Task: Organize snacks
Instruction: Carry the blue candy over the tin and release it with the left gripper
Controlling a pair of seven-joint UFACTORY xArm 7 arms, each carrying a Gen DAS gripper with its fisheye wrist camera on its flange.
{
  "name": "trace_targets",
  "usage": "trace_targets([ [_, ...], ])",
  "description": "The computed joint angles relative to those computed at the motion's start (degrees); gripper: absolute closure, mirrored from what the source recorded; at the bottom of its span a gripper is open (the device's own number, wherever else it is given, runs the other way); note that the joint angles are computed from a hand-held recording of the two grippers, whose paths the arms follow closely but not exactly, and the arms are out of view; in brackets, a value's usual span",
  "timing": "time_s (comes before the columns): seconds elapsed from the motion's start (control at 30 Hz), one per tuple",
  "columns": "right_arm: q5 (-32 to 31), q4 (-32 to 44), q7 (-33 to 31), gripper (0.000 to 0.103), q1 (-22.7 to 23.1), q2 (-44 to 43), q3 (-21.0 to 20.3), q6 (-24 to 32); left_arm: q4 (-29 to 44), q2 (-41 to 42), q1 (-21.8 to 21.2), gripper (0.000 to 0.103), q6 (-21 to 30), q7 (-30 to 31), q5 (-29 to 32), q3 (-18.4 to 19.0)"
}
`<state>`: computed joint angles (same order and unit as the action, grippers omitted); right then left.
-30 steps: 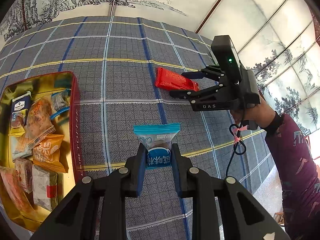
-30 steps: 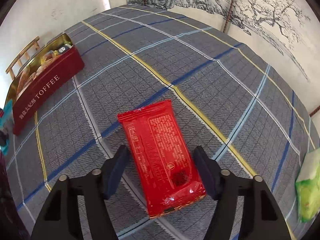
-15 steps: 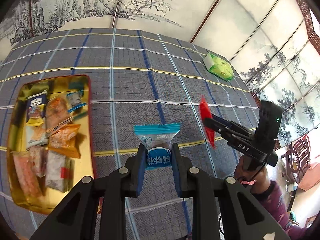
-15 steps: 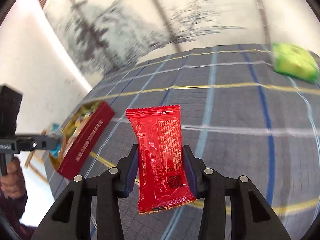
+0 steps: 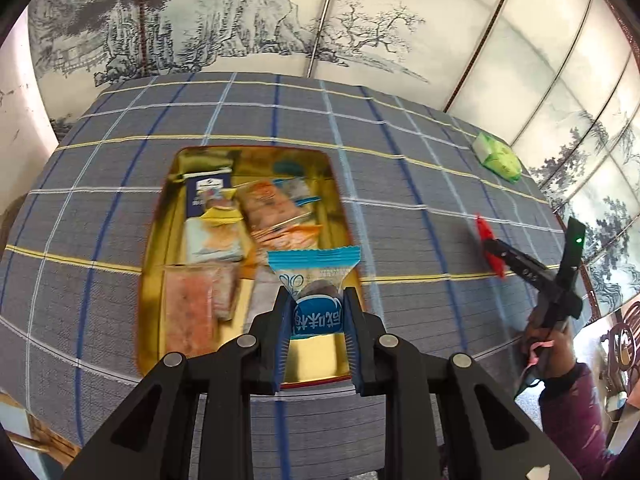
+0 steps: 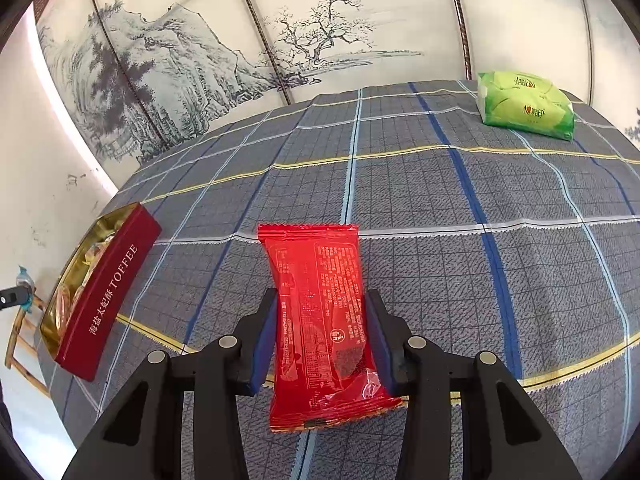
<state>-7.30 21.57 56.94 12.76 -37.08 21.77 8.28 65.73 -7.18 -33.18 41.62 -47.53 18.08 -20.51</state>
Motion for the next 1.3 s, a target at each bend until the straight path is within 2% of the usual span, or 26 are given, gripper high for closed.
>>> trace_targets([
  [0.2,0.17,-0.57,0.17,0.06,0.67,-0.77,-0.25,1.11,-2.81,-0.62,0.65,0.082,-2.02,1.41,0.29,0.56],
  [0.43,-0.15,-0.19,0.41,0.06,0.62,-0.5,-0.1,1.6,-0.48,3.89,0.16,0.081,-3.69,2.85,1.66,0.76],
  [0.63,-0.34,0.11,0.34,0.06,0.77,-0.27,-0.27,1.94,1.56,7.27,-1.07,0.081,-2.88,2.41,4.74,1.99],
  [1.03,-0.61,0.04,0.82,0.059,0.67,0.02,0.11,1.8,2.53,9.34,-2.14,0.081,-4.05,4.15,3.88,3.59],
  [1.3,-0.7,0.08,0.85,0.059,0.77,-0.03,-0.03,1.94,3.76,10.57,-3.38,0.081,-2.87,2.9,6.8,3.85],
])
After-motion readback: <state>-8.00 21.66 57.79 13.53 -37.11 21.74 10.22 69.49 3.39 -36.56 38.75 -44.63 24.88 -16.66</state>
